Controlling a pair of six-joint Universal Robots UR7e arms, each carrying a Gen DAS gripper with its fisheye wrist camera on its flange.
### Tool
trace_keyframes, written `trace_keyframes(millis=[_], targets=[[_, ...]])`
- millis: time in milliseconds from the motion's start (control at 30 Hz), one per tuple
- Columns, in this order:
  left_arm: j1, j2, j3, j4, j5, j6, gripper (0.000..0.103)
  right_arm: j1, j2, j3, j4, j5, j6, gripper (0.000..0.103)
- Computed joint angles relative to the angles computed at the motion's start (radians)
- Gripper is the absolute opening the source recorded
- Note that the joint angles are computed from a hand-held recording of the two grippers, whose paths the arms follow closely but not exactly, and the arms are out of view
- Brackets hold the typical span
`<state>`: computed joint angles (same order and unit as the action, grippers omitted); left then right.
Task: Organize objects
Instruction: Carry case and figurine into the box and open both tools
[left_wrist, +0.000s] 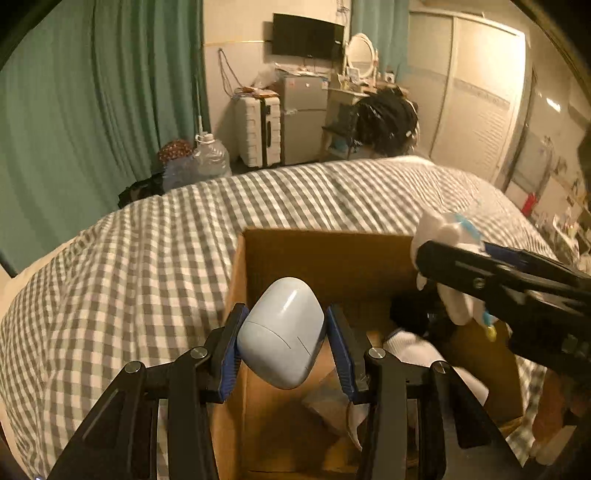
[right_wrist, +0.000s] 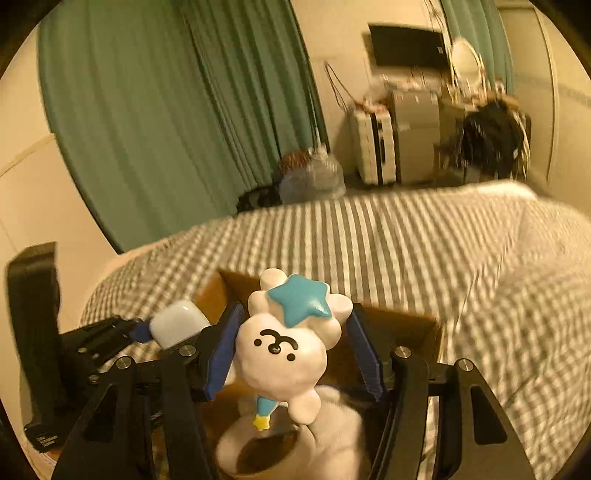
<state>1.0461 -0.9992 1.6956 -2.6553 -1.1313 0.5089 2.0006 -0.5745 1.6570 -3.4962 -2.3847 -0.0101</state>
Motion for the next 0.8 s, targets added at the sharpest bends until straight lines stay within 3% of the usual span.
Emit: trace_keyframes(millis=[200, 467, 533, 567, 633, 700, 800], targets=[[0.001, -0.016, 0.040, 0.003, -0.031, 0.006, 0.044, -0.028, -0.010, 0.053, -0.003, 0.000, 0.049, 0.058], [-0.010, -0.036, 0.092, -0.034, -0.056, 0.060, 0.046, -0.047, -0.016, 0.062, -0.012, -0.002, 0.038, 0.059], [-0.013, -0.037, 0.088, -0.019, -0.061, 0.051, 0.053, -0.050, -0.018, 0.062, -0.018, 0.002, 0.038, 0.061], [-0.016, -0.040, 0.092, -0.028, -0.059, 0.043, 0.056, -0.052, -0.019, 0.064, -0.022, 0.009, 0.038, 0.068], [-0.019, -0.056, 0.107, -0.048, -0.072, 0.030, 0.072, -0.046, -0.021, 0.067, -0.042, 0.001, 0.036, 0.075], [-0.019, -0.072, 0.114, -0.051, -0.088, 0.012, 0.080, -0.033, -0.017, 0.066, -0.068, -0.017, 0.018, 0.077], [-0.028, -0.107, 0.129, -0.056, -0.096, -0.022, 0.083, -0.004, -0.016, 0.073, -0.107, -0.045, -0.004, 0.080]])
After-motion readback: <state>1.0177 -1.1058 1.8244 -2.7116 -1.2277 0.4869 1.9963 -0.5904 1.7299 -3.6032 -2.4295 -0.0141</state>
